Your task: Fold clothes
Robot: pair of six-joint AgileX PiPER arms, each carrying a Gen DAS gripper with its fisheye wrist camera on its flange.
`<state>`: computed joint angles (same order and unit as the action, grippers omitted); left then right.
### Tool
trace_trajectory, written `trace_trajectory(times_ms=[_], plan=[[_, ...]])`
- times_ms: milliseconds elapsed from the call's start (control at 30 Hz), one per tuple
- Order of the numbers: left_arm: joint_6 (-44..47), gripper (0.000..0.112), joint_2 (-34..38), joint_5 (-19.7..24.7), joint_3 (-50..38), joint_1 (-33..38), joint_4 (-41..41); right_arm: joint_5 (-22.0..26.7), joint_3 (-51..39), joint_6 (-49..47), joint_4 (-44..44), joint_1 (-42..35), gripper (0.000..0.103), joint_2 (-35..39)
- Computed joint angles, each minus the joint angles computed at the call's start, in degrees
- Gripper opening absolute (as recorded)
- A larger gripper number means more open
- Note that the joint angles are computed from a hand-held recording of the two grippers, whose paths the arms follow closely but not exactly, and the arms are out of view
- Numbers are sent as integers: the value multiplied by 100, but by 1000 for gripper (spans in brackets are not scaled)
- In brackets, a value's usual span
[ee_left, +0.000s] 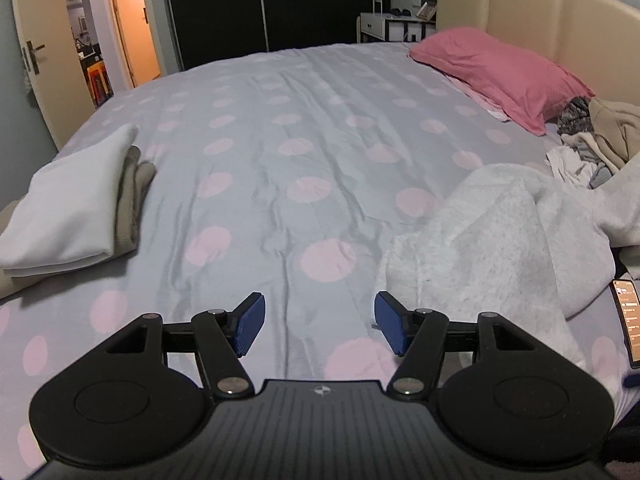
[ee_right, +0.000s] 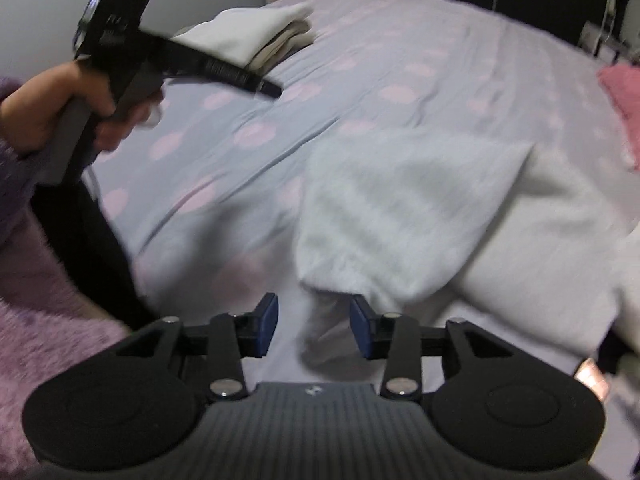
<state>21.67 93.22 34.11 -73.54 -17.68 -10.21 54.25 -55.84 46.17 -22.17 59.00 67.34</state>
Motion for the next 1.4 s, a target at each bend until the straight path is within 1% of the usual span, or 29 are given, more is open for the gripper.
trace_trajectory(times_ms=[33,133,167,200,233,267,433,533,633,667,700,733,767,833,900,967,1033,1167,1267,1400], plan=[[-79,59,49,-2,-16,-46,98,-46,-57,-22,-133,-34,49,100],[-113,59,191,28,-57,-92,212,-64,-420,-210,-464,-116,54,474],[-129,59,241,27,-64,-88,254,-116,-600,-350,-531,-177,56,697],[-175,59,286,23,-75,-85,315,-168,-760,-476,-607,-230,62,907],[-259,59,346,30,-108,-78,408,-213,-900,-593,-695,-276,65,1116],[-295,59,403,39,-142,-45,452,-225,-1109,-762,-757,-327,65,1367],[-97,59,633,117,-303,209,283,-254,-2153,-1609,-932,-576,65,2662],[9,59,758,164,-391,332,193,-33,-2800,-2130,-929,-710,65,3361],[58,59,888,303,-522,413,92,259,-3404,-2674,-814,-885,64,3958],[73,59,921,353,-569,432,43,384,-3597,-2869,-798,-942,63,4152],[105,59,942,395,-599,458,-21,489,-3763,-3037,-799,-993,59,4321],[140,59,951,414,-613,484,-73,528,-3824,-3150,-797,-1042,47,4393],[151,59,942,403,-601,489,-85,537,-3825,-3256,-737,-1108,40,4386],[191,59,913,373,-552,490,-103,537,-3799,-3439,-627,-1247,23,4336],[237,59,882,350,-497,490,-133,430,-3605,-3465,-548,-1420,17,4056],[311,59,846,328,-451,476,-184,367,-3337,-3324,-569,-1599,16,3656],[378,59,796,286,-393,428,-230,399,-2951,-3004,-874,-1766,15,3151],[487,59,717,325,-367,239,-326,771,-2190,-2487,-1270,-2314,14,2142],[580,59,649,349,-384,5,-351,1025,-1419,-2186,-1484,-2899,13,1329],[535,59,707,370,-599,-440,-199,1137,-391,-1967,-1737,-3801,12,397]])
